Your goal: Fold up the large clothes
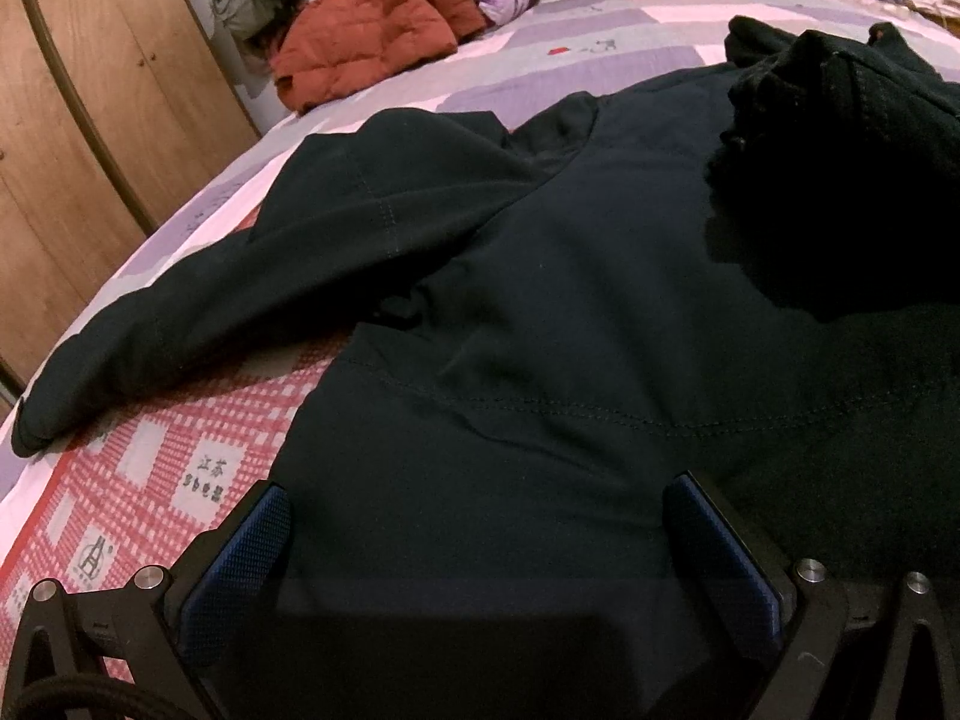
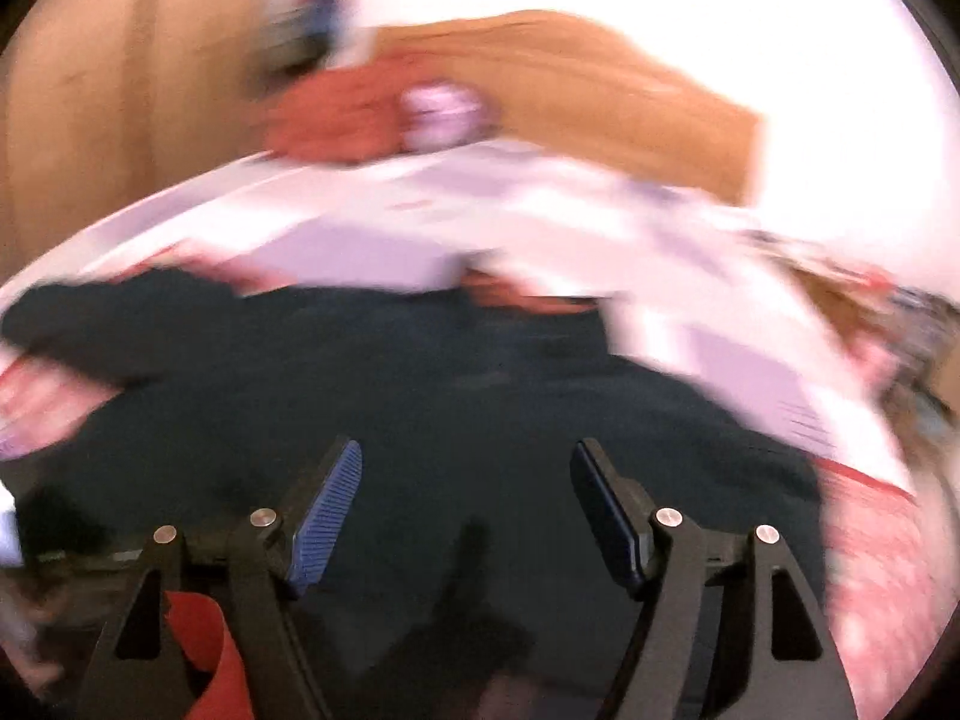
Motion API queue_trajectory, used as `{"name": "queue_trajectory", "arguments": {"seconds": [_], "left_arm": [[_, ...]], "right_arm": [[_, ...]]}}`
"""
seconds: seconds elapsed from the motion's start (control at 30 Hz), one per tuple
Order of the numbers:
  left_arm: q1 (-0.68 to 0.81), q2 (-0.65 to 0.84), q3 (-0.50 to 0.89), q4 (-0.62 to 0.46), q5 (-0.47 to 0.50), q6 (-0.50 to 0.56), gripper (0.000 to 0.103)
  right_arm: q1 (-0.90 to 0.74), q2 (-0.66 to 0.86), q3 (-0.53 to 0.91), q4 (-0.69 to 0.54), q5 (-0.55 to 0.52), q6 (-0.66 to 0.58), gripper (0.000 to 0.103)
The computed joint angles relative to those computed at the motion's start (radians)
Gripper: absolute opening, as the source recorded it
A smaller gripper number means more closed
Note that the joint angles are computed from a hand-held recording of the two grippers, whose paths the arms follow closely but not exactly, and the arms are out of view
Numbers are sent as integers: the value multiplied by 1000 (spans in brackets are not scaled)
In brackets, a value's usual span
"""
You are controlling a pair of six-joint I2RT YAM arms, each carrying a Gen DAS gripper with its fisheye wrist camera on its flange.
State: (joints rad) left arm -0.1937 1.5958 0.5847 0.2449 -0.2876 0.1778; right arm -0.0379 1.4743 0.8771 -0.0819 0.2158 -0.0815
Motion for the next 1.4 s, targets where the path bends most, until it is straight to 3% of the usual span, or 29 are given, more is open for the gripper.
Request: {"name": "queue_trajectory", "arguments": {"seconds": [0.13, 0.23, 0.27, 0.37, 0.57, 0.73, 0.83, 0.87, 0.93, 0.97, 1.03, 1.1, 1.3, 1.4], "left_arm": [[1, 0, 0, 1, 0, 3, 103], [-1, 0, 5, -11, -3, 4, 103], [0, -3, 11, -24, -3, 5, 103], [-2, -36, 42, -110, 1, 5, 103], [-157, -213, 155, -308, 57, -127, 103], [-379, 22, 492, -416, 108, -306, 103], [-466, 270, 766, -526, 140, -366, 103], [-481, 352, 853, -571, 115, -367, 103], [-498, 526, 998, -636, -55, -325, 103], [-482, 561, 999, -612, -94, -301, 103], [-390, 518, 882, -486, 57, -325, 103], [-357, 495, 822, -429, 40, -338, 103], [-381, 501, 787, -388, 2, -333, 103], [-374, 504, 793, -385, 11, -331, 103]], "right_arm": [[-273, 53, 24, -3, 116, 65, 75], [-405, 206, 100, -37, 34, 100, 75], [-415, 258, 120, -52, 3, 86, 75], [-360, 286, 3, 134, 83, 19, 76], [-396, 291, -20, 176, 14, 32, 77], [-419, 293, -12, 167, -26, 38, 77], [-426, 296, -12, 169, -42, 42, 77], [-431, 299, -11, 169, -50, 43, 77], [-450, 305, -4, 166, -87, 40, 77], [-459, 306, -4, 165, -107, 38, 77], [-494, 313, 6, 158, -181, 31, 78], [-512, 321, 14, 152, -221, 18, 79], [-542, 293, 29, 101, -278, -92, 79], [-553, 218, 1, 125, -231, -191, 79]]}}
